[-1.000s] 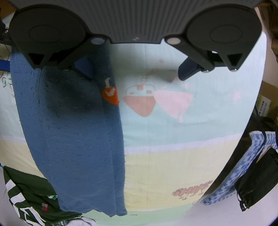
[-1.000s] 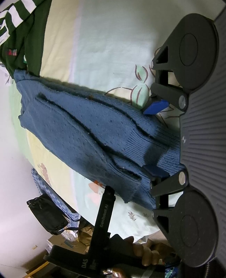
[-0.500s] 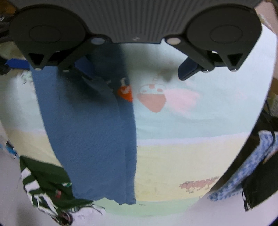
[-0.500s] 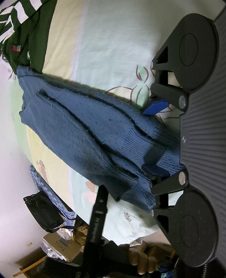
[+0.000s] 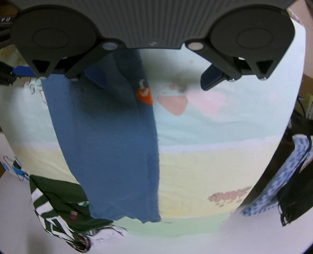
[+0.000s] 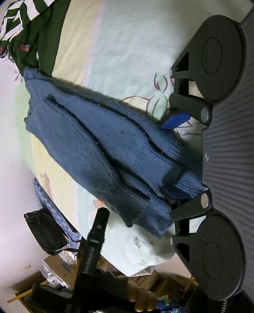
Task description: Fold clothes
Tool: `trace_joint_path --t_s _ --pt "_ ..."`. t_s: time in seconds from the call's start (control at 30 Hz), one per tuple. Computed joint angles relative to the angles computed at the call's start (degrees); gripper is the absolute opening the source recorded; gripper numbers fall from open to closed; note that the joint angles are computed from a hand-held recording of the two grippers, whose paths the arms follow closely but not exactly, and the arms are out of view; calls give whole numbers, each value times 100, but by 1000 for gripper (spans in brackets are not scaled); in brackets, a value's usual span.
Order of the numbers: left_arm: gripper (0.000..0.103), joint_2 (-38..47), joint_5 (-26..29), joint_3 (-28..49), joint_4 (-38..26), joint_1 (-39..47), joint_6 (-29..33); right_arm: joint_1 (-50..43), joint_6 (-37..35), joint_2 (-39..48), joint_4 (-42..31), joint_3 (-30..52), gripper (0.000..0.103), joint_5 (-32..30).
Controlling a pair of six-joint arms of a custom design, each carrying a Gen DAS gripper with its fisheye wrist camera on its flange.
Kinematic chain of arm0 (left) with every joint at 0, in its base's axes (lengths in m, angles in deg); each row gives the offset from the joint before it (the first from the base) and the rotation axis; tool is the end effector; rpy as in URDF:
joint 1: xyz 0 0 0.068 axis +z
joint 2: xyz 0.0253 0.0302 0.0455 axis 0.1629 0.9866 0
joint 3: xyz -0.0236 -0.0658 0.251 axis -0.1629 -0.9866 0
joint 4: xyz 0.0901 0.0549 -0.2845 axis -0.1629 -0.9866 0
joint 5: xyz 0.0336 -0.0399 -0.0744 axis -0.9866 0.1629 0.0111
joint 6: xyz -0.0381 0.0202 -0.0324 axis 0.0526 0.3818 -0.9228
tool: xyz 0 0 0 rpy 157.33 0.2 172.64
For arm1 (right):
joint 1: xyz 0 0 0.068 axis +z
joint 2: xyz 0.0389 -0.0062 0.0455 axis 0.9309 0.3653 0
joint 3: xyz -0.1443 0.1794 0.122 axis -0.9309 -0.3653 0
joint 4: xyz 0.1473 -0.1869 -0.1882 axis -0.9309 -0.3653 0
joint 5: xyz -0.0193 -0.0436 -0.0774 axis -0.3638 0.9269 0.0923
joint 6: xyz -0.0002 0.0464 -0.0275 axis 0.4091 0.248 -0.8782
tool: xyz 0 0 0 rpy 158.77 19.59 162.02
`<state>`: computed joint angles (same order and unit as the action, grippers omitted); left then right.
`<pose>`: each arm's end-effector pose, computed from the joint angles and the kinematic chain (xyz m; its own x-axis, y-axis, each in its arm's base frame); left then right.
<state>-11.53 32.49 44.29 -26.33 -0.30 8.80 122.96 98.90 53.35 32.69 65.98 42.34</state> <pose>0.2853 -0.0547 0.1677 -0.8292 0.2566 -0.4965 0.3447 0.9341 -0.0929 0.1933 0.2550 0.1457 -0.8018 0.0217 -0.5972 -0.2012 0.9312 0.3039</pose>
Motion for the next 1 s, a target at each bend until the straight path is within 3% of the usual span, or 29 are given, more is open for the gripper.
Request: trace_joint_path --t_s 0.3,0.37,0.43,0.53,0.73,0.87,1.0 --pt "102 503 -143 58 53 -404 -349 34 75 -106 108 -126 64 29" --pt "96 470 149 -20 62 -246 -325 20 102 -164 150 -191 63 20" --pt "84 228 248 -246 198 -242 -147 -6 131 -214 186 -247 59 3" --pt "78 -9 319 -447 290 -253 -24 -56 154 -262 236 -307 58 -39" --pt "82 34 335 -426 301 -333 -38 -78 145 -222 287 -301 58 -31" --pt "83 -109 284 -688 647 -373 -42 -93 159 -204 296 -288 58 -30" --pt "82 -86 628 -649 545 -153 221 -157 243 -180 262 -236 58 -105"
